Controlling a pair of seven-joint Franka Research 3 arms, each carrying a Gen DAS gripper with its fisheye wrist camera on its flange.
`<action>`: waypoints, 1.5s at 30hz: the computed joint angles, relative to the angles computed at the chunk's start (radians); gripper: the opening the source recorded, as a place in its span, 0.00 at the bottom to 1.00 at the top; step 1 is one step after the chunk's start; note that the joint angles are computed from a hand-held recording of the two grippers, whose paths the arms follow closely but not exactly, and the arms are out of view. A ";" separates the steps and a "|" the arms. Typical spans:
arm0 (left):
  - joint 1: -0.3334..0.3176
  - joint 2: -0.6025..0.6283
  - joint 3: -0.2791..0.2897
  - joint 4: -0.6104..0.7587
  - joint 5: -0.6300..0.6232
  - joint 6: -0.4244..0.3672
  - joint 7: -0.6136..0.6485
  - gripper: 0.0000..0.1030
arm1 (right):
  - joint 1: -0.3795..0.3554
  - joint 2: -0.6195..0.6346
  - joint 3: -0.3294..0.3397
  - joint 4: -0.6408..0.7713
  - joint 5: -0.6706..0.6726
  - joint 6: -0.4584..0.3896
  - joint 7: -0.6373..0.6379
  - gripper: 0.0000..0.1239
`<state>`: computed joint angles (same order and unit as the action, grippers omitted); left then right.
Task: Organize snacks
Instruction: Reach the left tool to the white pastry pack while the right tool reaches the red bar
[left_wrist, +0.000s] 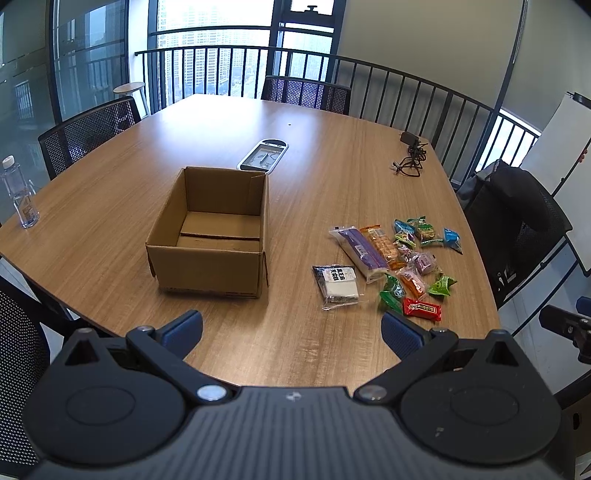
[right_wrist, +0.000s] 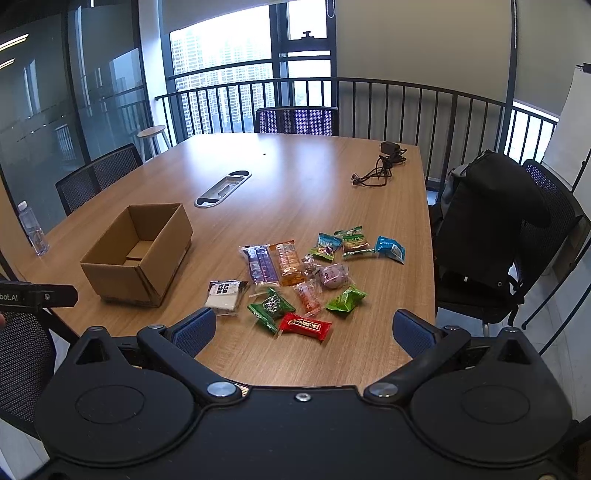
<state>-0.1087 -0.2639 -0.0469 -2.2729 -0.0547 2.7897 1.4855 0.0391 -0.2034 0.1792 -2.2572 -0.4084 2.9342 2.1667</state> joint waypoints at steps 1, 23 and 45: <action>0.000 -0.001 0.000 -0.001 -0.001 0.000 0.000 1.00 | 0.001 0.002 -0.001 0.001 0.001 0.001 -0.001 0.83; 0.004 0.068 -0.007 0.045 -0.037 -0.013 0.026 0.99 | 0.073 0.064 -0.073 0.007 0.239 0.056 -0.211 0.83; 0.041 0.243 -0.058 0.184 -0.228 -0.030 0.133 0.81 | 0.145 0.202 -0.147 0.122 0.540 -0.019 -0.494 0.65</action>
<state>-0.0681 -0.0206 -0.1046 -2.0887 -0.2831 2.7600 1.6186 0.1836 -0.0011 0.0323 -2.1354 0.1314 2.9152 1.6728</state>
